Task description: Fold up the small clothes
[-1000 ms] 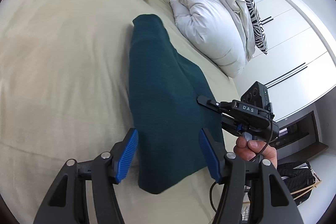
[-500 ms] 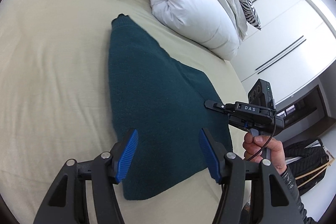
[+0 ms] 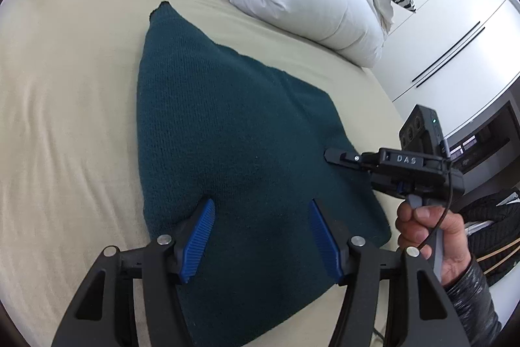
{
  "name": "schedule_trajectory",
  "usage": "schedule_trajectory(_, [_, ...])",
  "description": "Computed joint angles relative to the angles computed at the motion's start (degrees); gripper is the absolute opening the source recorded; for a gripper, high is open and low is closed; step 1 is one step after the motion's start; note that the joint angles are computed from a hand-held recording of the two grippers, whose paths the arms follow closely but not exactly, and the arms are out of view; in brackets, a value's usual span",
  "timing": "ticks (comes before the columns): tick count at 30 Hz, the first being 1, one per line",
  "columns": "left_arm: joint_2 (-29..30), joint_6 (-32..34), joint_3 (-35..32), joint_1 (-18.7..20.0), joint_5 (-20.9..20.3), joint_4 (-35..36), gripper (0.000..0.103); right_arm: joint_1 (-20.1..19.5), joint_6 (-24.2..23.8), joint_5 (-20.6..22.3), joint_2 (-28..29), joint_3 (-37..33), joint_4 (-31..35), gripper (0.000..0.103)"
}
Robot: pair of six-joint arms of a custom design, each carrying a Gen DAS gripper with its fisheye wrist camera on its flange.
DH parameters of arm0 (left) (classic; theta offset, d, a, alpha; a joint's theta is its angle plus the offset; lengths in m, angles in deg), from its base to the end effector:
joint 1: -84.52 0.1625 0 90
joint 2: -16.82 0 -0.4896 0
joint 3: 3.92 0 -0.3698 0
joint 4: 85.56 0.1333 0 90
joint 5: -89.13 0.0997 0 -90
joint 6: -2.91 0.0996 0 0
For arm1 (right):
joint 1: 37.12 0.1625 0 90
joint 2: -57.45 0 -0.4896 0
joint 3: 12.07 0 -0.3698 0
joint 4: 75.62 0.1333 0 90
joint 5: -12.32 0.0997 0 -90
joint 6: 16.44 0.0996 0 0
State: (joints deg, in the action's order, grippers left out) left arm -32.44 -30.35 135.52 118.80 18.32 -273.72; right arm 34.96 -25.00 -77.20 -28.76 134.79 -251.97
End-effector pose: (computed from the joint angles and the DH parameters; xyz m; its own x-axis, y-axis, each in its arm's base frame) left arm -0.2619 -0.3795 0.0843 -0.9251 0.3251 -0.1961 0.3718 0.8803 -0.2946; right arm 0.0210 -0.3711 0.2822 -0.9832 0.1732 0.0571 0.1324 0.8931 -0.4300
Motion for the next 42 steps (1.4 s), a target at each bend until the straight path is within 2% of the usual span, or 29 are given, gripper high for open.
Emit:
schedule_trajectory(3, [0.4,0.2,-0.2,-0.1,0.2,0.5,0.062,0.2,0.3,-0.3,1.5,-0.1,-2.0,0.014])
schedule_trajectory(5, [0.2,0.4,0.0,-0.3,0.4,1.0,0.062,-0.9,0.8,1.4,0.8,0.3,-1.8,0.015])
schedule_trajectory(6, [0.2,0.6,0.1,-0.4,0.4,1.1,0.062,-0.6,1.4,0.9,-0.3,0.4,-1.2,0.017])
schedule_trajectory(7, [0.2,0.9,0.1,-0.2,0.3,1.0,0.062,0.6,1.9,-1.1,-1.3,0.8,-1.7,0.018])
schedule_trajectory(9, [0.1,1.0,0.4,0.0,0.1,0.3,0.062,5.1,1.9,-7.9,-2.6,2.6,-7.2,0.021])
schedule_trajectory(10, [0.2,0.9,0.5,0.0,0.0,0.0,0.062,6.4,1.1,-8.9,-3.8,3.8,-9.6,0.021])
schedule_trajectory(11, [0.3,0.8,0.5,0.0,0.1,0.0,0.062,7.1,0.5,-7.5,-6.0,4.8,-9.6,0.021])
schedule_trajectory(14, [0.5,0.5,0.4,-0.5,0.9,0.3,0.062,5.0,-2.6,1.5,-11.7,7.7,-6.7,0.021])
schedule_trajectory(16, [0.7,0.6,0.4,-0.8,1.2,0.4,0.062,5.3,-3.7,1.1,-12.0,8.8,-4.7,0.021])
schedule_trajectory(18, [0.8,0.9,0.6,-0.7,1.2,-0.1,0.061,5.0,-5.3,-2.1,-10.1,9.8,-3.3,0.021])
schedule_trajectory(19, [0.8,1.0,0.7,-0.6,1.1,-0.5,0.061,2.2,-6.9,-2.7,-8.8,10.9,-3.7,0.021])
schedule_trajectory(20, [0.9,1.1,0.9,-0.4,0.8,-0.9,0.061,-1.3,-7.9,-0.9,-9.0,11.9,-4.0,0.016])
schedule_trajectory(22, [0.9,1.5,1.2,-0.4,0.7,-1.3,0.06,-11.0,-13.1,8.8,-13.9,13.3,0.4,0.011])
schedule_trajectory(23, [0.8,1.7,1.3,-0.4,0.6,-1.3,0.06,-15.3,-15.2,11.8,-16.6,13.7,2.8,0.002])
schedule_trajectory(24, [0.7,1.7,1.4,-0.3,0.5,-1.4,0.059,-17.8,-16.7,13.5,-18.7,13.6,5.5,0.0])
schedule_trajectory(25, [0.4,1.4,1.5,-0.4,0.5,-1.2,0.059,-19.7,-18.2,14.8,-21.2,13.2,9.2,0.0])
schedule_trajectory(26, [0.0,1.0,1.7,-0.6,0.5,-1.0,0.059,-19.5,-18.5,14.1,-23.1,12.8,11.2,0.0])
schedule_trajectory(28, [-1.7,-0.5,1.8,-1.6,1.6,0.9,0.056,-16.1,-16.9,11.1,-25.1,11.9,11.9,0.005])
schedule_trajectory(30, [-2.9,-0.5,2.0,-2.7,3.2,0.2,0.056,-12.7,-14.5,11.0,-24.3,11.3,9.8,0.011])
schedule_trajectory(32, [-3.9,0.8,1.0,-2.9,5.4,0.2,0.056,-10.6,-14.4,14.0,-23.8,10.0,9.7,0.011])
schedule_trajectory(33, [-4.0,1.6,-0.1,-2.4,5.7,1.1,0.057,-8.7,-13.7,14.5,-21.5,8.8,9.2,0.011])
schedule_trajectory(35, [-3.4,3.5,-3.3,-0.9,7.2,4.1,0.057,-3.1,-10.2,11.7,-14.1,6.6,4.3,0.011])
schedule_trajectory(37, [-2.1,4.4,-6.6,0.9,8.1,8.9,0.057,-1.6,-8.8,10.7,-8.3,5.4,1.0,0.011])
schedule_trajectory(38, [-1.1,5.0,-8.3,2.2,8.2,11.3,0.057,-1.1,-6.6,8.0,-4.4,4.4,-2.1,0.011])
schedule_trajectory(39, [-0.4,5.6,-9.2,3.1,8.2,12.5,0.056,-1.4,-5.6,7.1,-2.1,4.0,-4.4,0.008])
schedule_trajectory(40, [0.2,5.9,-9.7,3.8,8.0,13.1,0.056,-3.4,-5.4,8.7,-0.7,3.6,-5.2,0.007])
schedule_trajectory(41, [0.5,6.3,-9.7,4.1,8.0,12.7,0.056,-6.6,-5.7,12.7,0.0,3.6,-5.5,0.001])
schedule_trajectory(42, [0.4,6.6,-9.7,4.1,8.0,12.7,0.056,-8.8,-6.8,15.2,-0.2,3.8,-5.4,0.0])
